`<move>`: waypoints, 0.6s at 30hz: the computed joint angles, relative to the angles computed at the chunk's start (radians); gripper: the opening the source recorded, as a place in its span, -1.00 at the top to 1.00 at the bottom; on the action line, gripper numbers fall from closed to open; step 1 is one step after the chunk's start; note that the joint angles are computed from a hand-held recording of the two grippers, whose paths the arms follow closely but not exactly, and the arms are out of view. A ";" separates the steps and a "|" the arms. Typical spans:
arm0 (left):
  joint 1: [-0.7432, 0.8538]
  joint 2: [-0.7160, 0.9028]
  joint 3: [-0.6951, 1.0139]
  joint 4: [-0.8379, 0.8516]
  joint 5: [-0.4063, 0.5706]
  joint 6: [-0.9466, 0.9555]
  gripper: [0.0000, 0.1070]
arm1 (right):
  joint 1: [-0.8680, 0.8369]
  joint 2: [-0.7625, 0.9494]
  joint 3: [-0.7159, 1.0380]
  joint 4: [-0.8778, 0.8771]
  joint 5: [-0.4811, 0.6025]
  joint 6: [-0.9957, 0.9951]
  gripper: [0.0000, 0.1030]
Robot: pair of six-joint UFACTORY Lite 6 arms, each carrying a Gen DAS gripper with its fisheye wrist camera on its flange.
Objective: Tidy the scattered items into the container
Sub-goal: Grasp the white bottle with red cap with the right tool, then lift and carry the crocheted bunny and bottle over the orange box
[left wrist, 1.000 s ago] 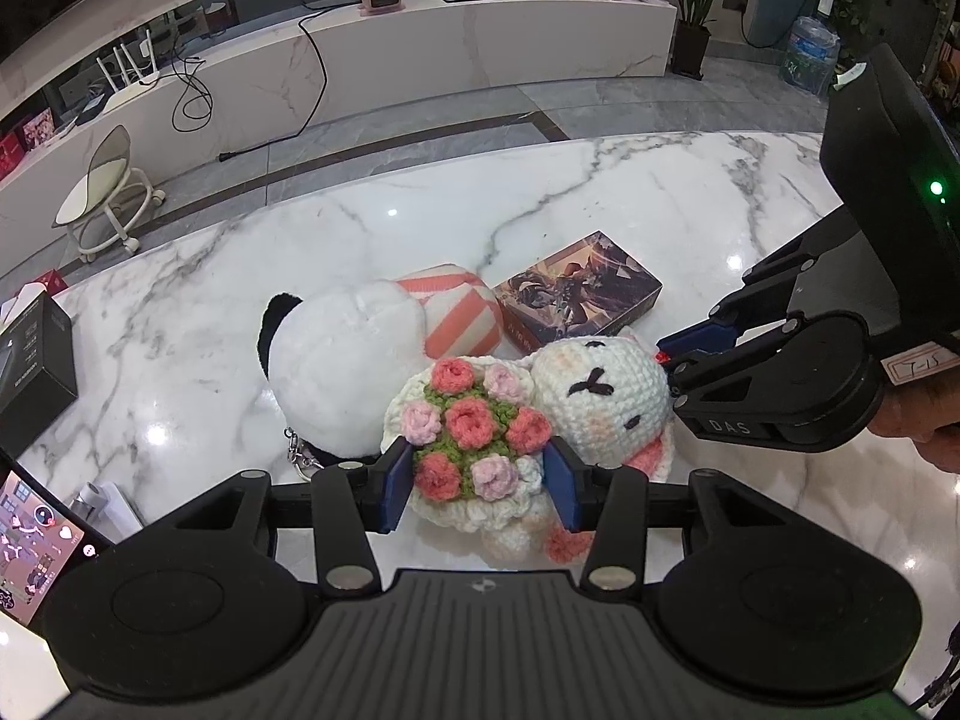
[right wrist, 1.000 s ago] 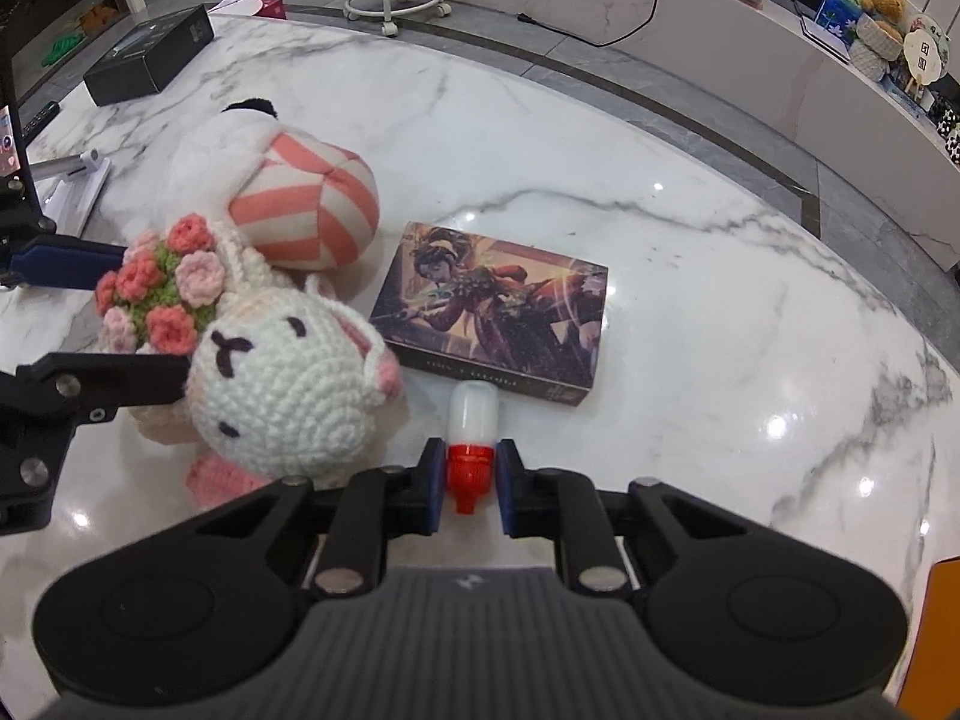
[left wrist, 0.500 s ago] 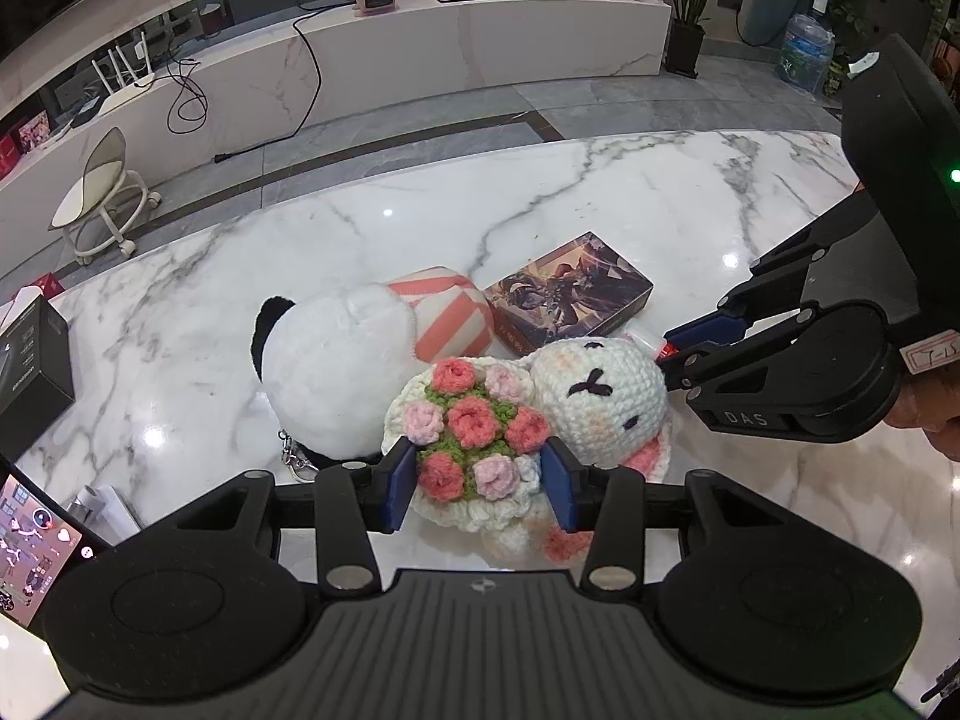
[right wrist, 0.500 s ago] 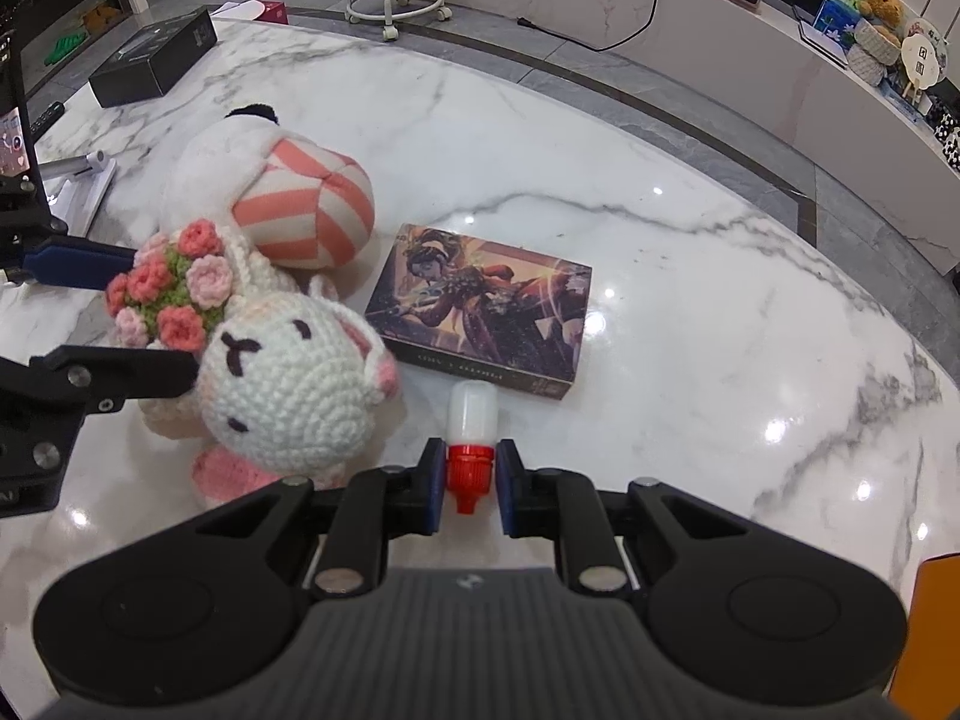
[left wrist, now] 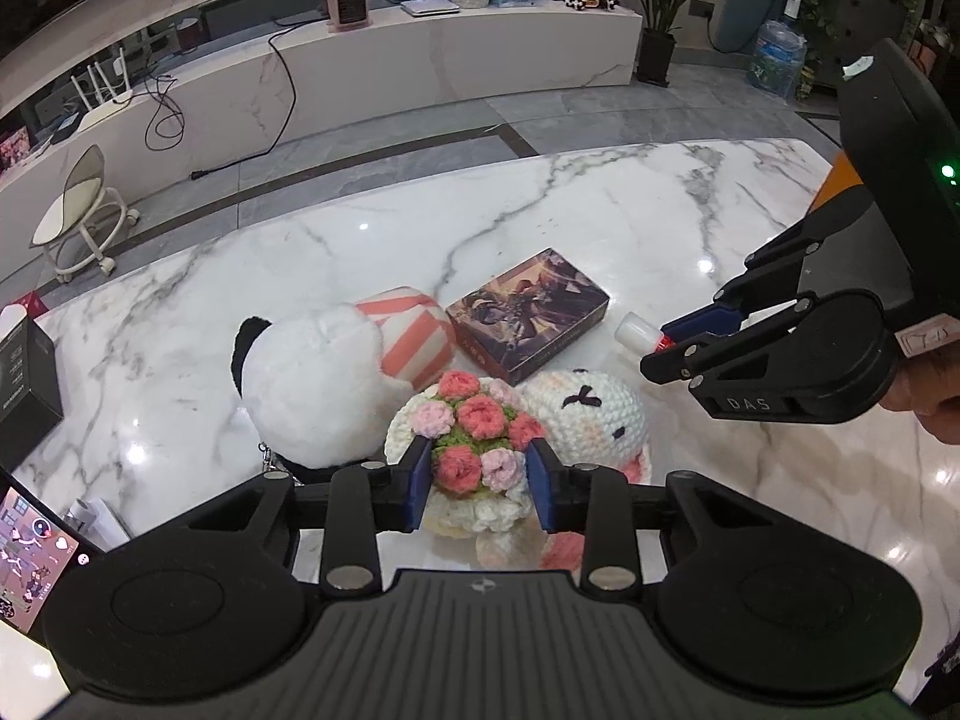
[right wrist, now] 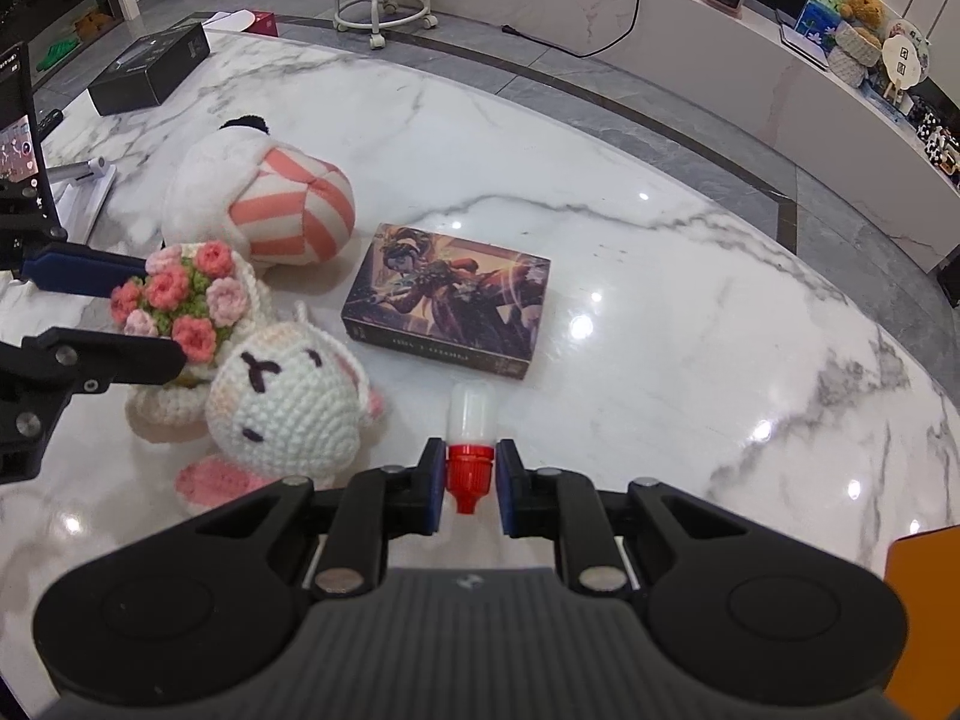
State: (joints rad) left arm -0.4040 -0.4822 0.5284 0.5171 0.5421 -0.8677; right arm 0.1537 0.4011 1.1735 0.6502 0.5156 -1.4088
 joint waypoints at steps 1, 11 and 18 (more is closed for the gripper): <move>-0.006 -0.010 0.001 0.001 0.005 -0.003 0.31 | -0.004 -0.004 -0.002 0.000 0.002 -0.002 0.63; -0.021 -0.030 -0.003 -0.039 0.028 0.021 0.40 | -0.043 -0.041 -0.032 -0.004 0.015 -0.028 0.63; -0.057 -0.031 -0.029 -0.022 0.071 0.053 -0.31 | -0.049 -0.048 -0.045 0.000 0.011 -0.037 0.63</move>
